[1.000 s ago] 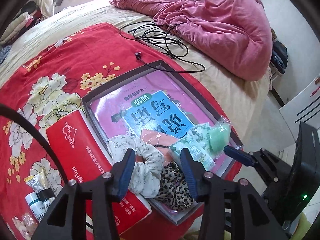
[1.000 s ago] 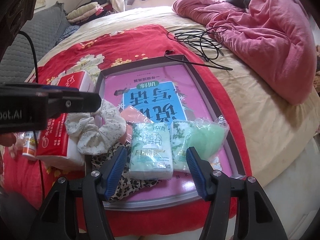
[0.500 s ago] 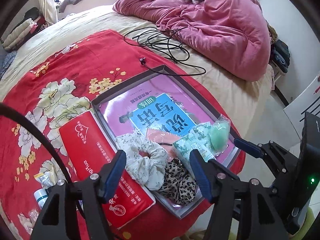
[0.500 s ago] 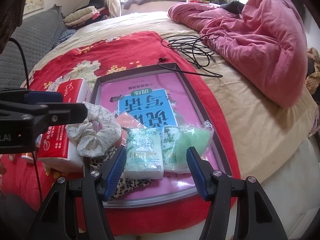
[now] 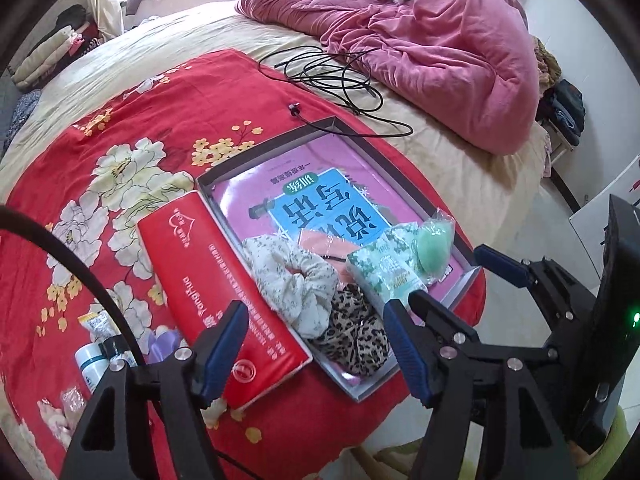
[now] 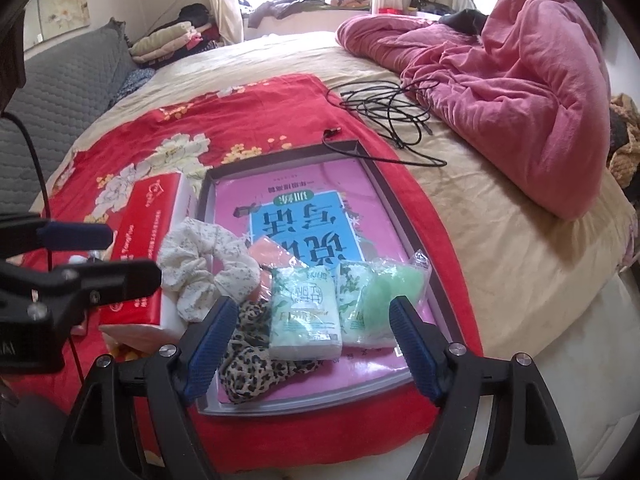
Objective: Organize soft objects
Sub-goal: 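Open both tools to release the scrunchie and tissue pack in the tray, then move both open tools toward the plush toys and snack bag on the bedspread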
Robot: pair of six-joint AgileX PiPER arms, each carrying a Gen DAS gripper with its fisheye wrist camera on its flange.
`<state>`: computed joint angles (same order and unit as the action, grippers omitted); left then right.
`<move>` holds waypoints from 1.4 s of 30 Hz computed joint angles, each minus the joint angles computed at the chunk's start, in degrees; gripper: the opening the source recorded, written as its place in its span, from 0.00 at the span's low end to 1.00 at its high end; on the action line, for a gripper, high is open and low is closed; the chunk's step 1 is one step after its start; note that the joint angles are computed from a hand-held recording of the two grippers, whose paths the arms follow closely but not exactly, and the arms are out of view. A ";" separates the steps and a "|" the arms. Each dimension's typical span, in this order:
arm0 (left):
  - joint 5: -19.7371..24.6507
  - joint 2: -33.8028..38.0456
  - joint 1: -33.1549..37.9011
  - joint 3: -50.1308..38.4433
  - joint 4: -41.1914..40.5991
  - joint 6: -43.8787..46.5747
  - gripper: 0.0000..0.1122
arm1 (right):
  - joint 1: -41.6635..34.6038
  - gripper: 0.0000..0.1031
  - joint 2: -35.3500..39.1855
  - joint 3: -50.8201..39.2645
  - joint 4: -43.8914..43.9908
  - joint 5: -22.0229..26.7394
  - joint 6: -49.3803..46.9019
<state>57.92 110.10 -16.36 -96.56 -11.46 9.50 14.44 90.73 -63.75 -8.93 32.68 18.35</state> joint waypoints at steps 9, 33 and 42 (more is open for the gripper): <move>-1.47 -3.60 0.85 4.85 0.38 -0.04 0.62 | 2.08 0.77 -1.01 -0.26 -3.22 1.85 4.31; -1.21 -13.21 8.17 13.08 -0.65 2.92 0.72 | 6.24 0.78 -2.67 -4.45 -7.62 6.35 14.08; 0.25 -16.96 15.02 15.05 -2.18 5.02 0.72 | 9.55 0.78 -3.17 -7.37 -9.10 7.79 15.10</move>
